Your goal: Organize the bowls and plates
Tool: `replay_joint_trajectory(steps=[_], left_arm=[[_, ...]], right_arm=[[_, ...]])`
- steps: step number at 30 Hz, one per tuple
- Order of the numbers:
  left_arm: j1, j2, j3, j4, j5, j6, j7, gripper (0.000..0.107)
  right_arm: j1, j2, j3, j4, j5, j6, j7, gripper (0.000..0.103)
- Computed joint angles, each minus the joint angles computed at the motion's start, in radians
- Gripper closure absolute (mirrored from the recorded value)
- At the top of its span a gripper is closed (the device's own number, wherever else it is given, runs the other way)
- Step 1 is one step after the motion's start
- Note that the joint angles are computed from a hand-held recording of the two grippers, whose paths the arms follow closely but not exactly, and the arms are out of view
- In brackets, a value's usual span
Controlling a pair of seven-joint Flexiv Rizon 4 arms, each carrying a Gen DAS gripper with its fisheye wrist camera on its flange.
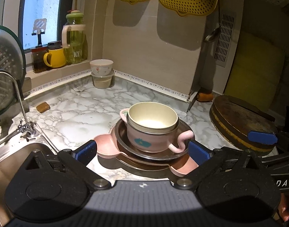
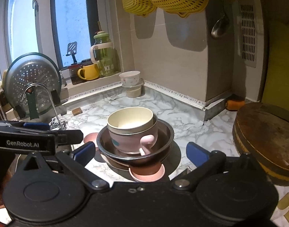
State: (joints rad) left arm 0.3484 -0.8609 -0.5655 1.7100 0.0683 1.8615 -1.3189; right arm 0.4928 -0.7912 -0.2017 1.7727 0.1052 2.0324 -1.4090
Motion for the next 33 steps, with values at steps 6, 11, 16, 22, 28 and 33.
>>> replay_joint_trajectory(steps=[6,11,16,22,28,33], left_arm=[[0.012,-0.007,-0.01,-0.005,0.012,0.005,-0.006,0.004],[0.007,-0.017,-0.008,-0.025,0.003,-0.004,0.0,0.004],[-0.001,-0.025,0.0,-0.045,-0.009,-0.005,-0.002,0.004],[-0.012,-0.025,0.01,-0.055,-0.012,-0.006,0.001,0.004],[-0.004,-0.029,-0.001,-0.052,-0.005,-0.001,0.005,0.004],[-0.002,-0.029,-0.003,-0.051,0.002,0.0,0.01,0.004]], right_arm=[[0.054,-0.024,-0.058,-0.027,0.073,0.018,-0.004,0.0],[0.062,-0.04,-0.077,-0.054,0.094,0.02,-0.007,0.0],[0.068,-0.057,-0.094,-0.083,0.11,0.017,-0.009,0.0],[0.076,-0.068,-0.105,-0.095,0.126,0.016,-0.009,0.0],[0.065,-0.061,-0.088,-0.087,0.109,0.01,-0.007,0.0],[0.057,-0.055,-0.076,-0.081,0.097,0.011,-0.005,0.0]])
